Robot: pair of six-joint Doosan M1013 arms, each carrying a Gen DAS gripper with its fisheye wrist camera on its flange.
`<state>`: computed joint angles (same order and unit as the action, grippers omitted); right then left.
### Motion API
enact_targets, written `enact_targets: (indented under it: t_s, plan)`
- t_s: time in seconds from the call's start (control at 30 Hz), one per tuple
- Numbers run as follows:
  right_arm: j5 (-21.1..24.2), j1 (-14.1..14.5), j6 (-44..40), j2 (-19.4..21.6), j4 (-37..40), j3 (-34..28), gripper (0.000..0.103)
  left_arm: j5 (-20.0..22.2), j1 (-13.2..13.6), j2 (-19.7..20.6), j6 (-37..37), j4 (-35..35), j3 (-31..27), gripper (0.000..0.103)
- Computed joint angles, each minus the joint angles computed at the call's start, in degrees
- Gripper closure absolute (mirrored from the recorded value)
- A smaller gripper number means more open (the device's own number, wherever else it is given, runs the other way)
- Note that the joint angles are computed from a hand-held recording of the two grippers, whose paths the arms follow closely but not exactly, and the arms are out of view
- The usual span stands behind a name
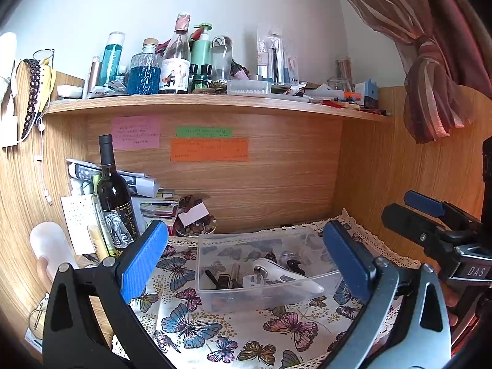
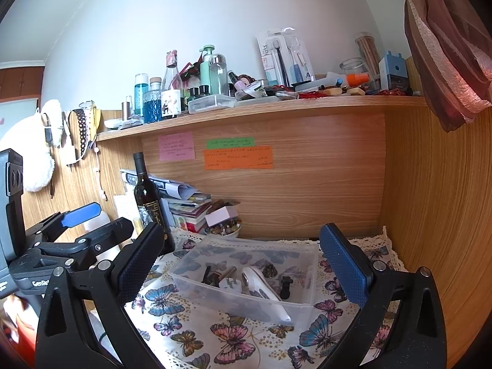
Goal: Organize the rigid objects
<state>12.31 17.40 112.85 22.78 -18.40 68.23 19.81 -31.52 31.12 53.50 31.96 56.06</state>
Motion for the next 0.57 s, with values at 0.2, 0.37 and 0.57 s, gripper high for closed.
enact_targets:
  t_s: [0.2, 0.37, 0.57]
  plan:
    - [0.46, 0.06, -0.57, 0.12, 0.86, -0.16, 0.001, 0.15, -0.04, 0.09, 2.08, -1.79, -0.15, 0.001]
    - [0.96, 0.17, -0.25, 0.34, 0.57, -0.45, 0.001, 0.13, 0.06, 0.20, 2.70, -2.63, -0.30, 0.001]
    - [1.61, 0.14, -0.47, 0.54, 1.04, -0.74, 0.001, 0.25, 0.17, 0.34, 3.77, -3.87, -0.54, 0.001]
